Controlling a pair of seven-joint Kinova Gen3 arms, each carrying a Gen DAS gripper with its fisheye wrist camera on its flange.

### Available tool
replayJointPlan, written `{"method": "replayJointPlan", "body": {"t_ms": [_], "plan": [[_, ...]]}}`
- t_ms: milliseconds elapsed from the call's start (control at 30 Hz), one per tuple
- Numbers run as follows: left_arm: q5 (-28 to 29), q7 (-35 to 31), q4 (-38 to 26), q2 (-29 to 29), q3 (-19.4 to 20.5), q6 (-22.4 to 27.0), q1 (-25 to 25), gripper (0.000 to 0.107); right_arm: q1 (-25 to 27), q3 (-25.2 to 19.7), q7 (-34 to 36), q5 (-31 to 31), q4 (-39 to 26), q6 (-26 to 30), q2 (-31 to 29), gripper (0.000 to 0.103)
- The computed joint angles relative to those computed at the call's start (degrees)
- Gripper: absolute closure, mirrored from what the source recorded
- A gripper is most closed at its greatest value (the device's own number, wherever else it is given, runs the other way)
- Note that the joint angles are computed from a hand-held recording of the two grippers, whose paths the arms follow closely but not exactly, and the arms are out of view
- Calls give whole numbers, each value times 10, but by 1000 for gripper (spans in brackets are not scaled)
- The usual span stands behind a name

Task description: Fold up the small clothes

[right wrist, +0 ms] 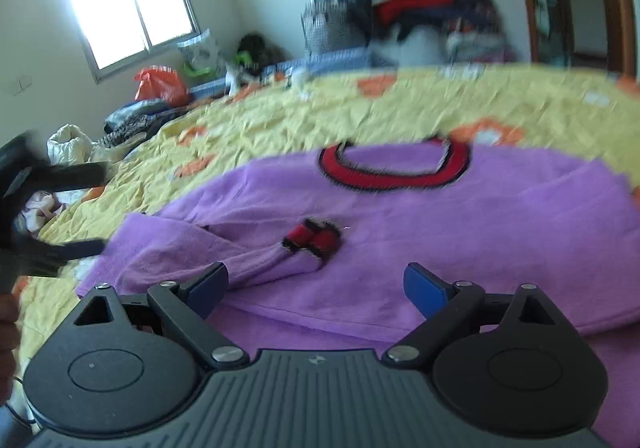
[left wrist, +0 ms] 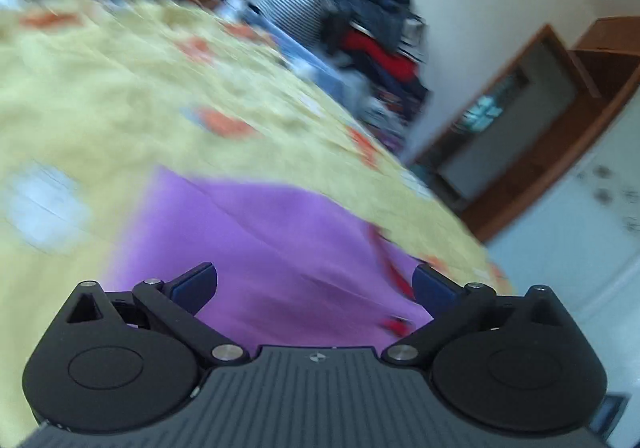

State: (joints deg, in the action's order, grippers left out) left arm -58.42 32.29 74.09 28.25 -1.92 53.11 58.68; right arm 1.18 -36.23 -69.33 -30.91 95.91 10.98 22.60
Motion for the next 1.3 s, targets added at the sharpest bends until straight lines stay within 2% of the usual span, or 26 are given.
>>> {"method": "replayJointPlan", "body": {"t_ms": [67, 133, 167, 233, 367, 433, 500, 600, 667, 700, 733, 833, 933, 1000, 1100, 1233, 1300], "plan": [[28, 7, 31, -23, -3, 19, -6, 6, 38, -42, 13, -47, -27, 18, 45, 10], [25, 22, 69, -43, 8, 2, -23, 6, 88, -96, -11, -93, -53, 44, 97, 38], [28, 15, 76, -46, 16, -1, -32, 6, 108, -116, -35, -117, -71, 68, 123, 42], [43, -7, 77, -43, 32, -9, -53, 6, 120, -124, -53, -160, -97, 105, 155, 43], [48, -14, 82, -37, 33, -49, -60, 5, 57, -42, -56, -173, -132, 142, 138, 44], [56, -10, 77, -31, 30, -48, -52, 5, 10, 11, -96, -136, -152, 155, 122, 50], [53, -9, 72, -23, 21, -44, -42, 5, -34, 64, -139, -102, -173, 171, 115, 50], [64, -41, 57, -16, 23, -34, -46, 5, -88, 133, -181, -69, -189, 191, 100, 54], [75, -63, 48, -12, 23, -30, -50, 4, -106, 154, -187, -69, -218, 223, 116, 68], [79, -70, 45, -11, 22, -28, -50, 4, -114, 159, -190, -64, -227, 226, 124, 86], [85, -74, 43, -11, 20, -28, -50, 4, -120, 161, -201, -50, -228, 220, 126, 99], [103, -64, 49, -23, 17, -39, -53, 5, -102, 127, -191, -45, -216, 189, 121, 99], [89, -32, 60, -37, 8, -42, -42, 5, -65, 80, -148, -75, -222, 171, 120, 99], [86, -36, 46, -38, 12, -28, -43, 4, -55, 73, -130, -88, -239, 171, 116, 99], [85, -55, 19, -32, 19, -14, -49, 4, -26, 55, -72, -140, -246, 164, 101, 99], [113, -99, -27, -11, 26, 1, -58, 4, 51, -5, 21, -207, -191, 108, 57, 100], [125, -114, -33, -3, 24, -11, -60, 4, 68, 4, 40, -222, -153, 86, 33, 100]]}}
